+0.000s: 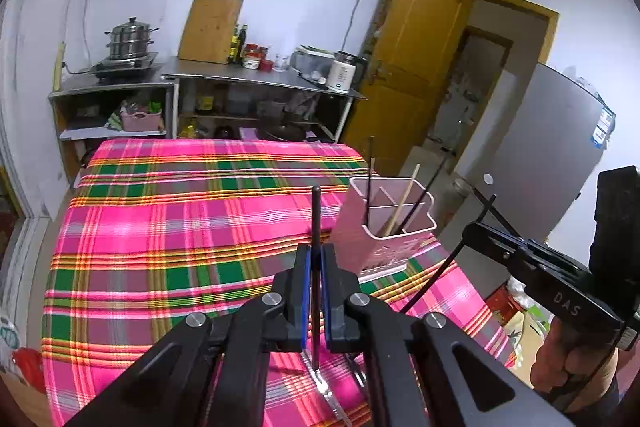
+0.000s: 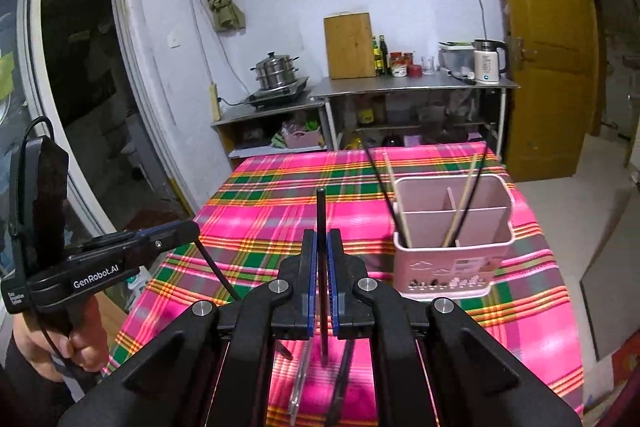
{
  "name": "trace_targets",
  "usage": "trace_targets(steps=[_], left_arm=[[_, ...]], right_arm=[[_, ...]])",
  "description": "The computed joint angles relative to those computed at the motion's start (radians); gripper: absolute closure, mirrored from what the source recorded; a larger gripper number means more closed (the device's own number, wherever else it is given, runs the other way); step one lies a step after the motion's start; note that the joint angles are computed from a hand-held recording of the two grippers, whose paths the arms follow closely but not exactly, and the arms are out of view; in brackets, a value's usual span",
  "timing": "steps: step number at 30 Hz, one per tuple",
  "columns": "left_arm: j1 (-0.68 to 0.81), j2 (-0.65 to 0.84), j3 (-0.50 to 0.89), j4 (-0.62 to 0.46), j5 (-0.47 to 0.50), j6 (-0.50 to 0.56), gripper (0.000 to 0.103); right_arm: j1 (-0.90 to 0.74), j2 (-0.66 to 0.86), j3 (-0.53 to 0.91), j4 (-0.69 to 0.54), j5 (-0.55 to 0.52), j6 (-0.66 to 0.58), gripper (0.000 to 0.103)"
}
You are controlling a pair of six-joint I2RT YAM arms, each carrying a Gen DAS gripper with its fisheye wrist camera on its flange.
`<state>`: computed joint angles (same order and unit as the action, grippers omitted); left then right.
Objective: Organize utensils
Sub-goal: 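Carry the right tool's black chopstick into the basket while the left tool lowers its own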
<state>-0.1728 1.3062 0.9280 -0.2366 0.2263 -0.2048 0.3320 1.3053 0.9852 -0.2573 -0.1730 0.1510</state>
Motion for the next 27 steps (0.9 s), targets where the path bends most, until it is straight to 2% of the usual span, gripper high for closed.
trace_targets(steps=[13,20,27], left_arm=[[-0.065,0.185,0.229,-0.037,0.029,-0.020,0.099],[-0.077,0.319,0.445,-0.065,0.060,-0.047,0.099],[-0.101,0.441,0.648,-0.095,0.046,-0.050,0.099]], right_arm=[[-0.096,0.032,0.090,-0.055,-0.015,-0.023,0.098],[-0.154,0.105,0.214,-0.059,-0.029,-0.026,0.098],[-0.209,0.182,0.344,-0.058,-0.040,-0.027,0.098]])
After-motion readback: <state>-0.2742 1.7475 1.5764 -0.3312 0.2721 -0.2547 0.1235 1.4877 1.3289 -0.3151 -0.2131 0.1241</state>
